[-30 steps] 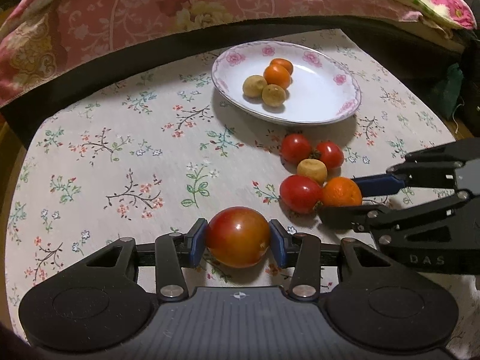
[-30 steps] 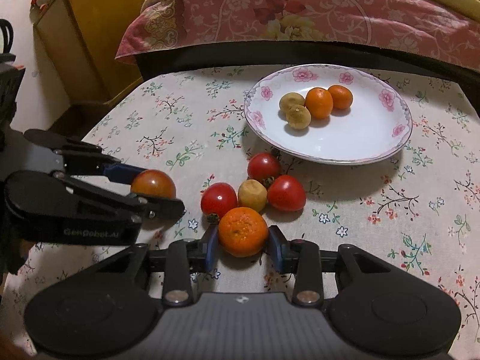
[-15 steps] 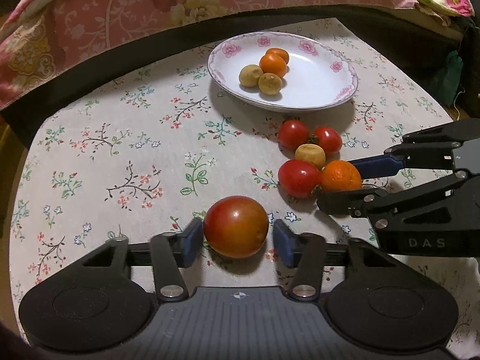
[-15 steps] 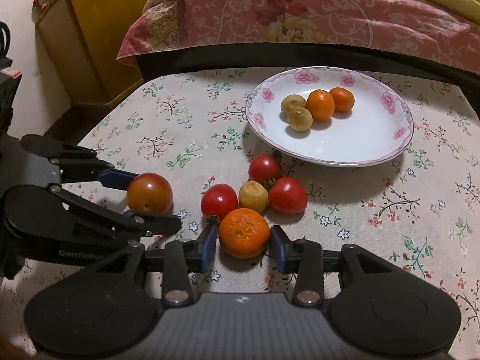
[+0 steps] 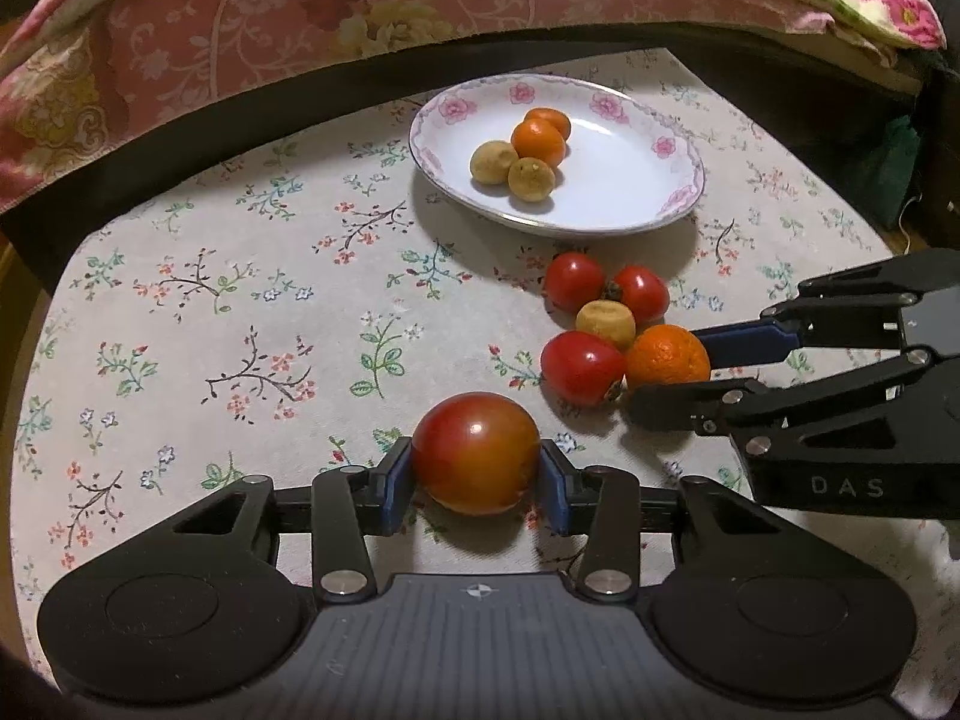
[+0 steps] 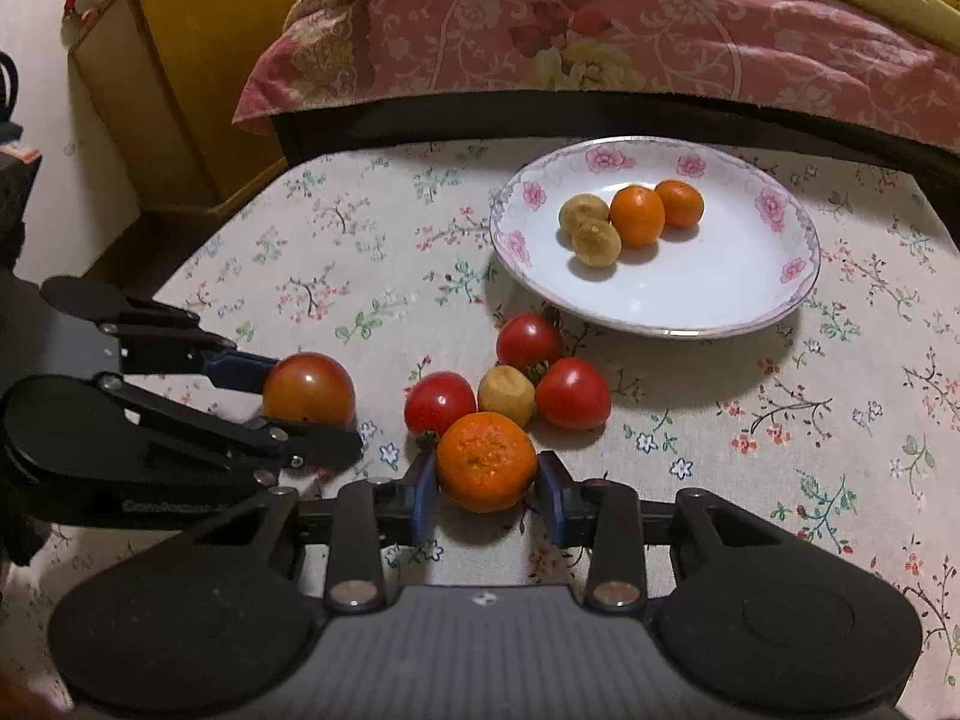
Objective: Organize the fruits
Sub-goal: 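Lift both held fruits and carry them over the white plate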
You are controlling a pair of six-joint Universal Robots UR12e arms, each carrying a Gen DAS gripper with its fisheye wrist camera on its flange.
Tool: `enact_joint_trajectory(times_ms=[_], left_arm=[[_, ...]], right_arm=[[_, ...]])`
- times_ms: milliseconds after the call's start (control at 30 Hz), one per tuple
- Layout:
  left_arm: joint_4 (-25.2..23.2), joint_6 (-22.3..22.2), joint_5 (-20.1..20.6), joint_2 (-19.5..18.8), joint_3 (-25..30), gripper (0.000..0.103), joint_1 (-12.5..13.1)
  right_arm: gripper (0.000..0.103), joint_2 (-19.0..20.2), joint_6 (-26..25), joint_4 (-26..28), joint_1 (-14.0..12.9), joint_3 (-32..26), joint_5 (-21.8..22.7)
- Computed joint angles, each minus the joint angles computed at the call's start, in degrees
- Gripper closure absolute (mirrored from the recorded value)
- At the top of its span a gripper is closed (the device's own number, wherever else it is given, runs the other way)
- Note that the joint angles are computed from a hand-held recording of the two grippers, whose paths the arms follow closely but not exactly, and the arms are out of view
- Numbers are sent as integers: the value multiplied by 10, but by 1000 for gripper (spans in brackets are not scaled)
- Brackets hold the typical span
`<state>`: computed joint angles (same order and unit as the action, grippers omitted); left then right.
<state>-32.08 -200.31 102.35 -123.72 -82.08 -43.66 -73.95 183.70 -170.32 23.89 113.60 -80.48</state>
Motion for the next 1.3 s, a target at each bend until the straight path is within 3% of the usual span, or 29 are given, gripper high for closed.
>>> enact_joint_trajectory(times_ms=[633, 1300], left_arm=[[34, -13, -5, -6, 17, 52, 2], [50, -18, -7, -48, 83, 52, 9]], right_arm=[[74, -12, 32, -27, -8, 5, 22], [74, -6, 63, -57, -22, -10, -24]])
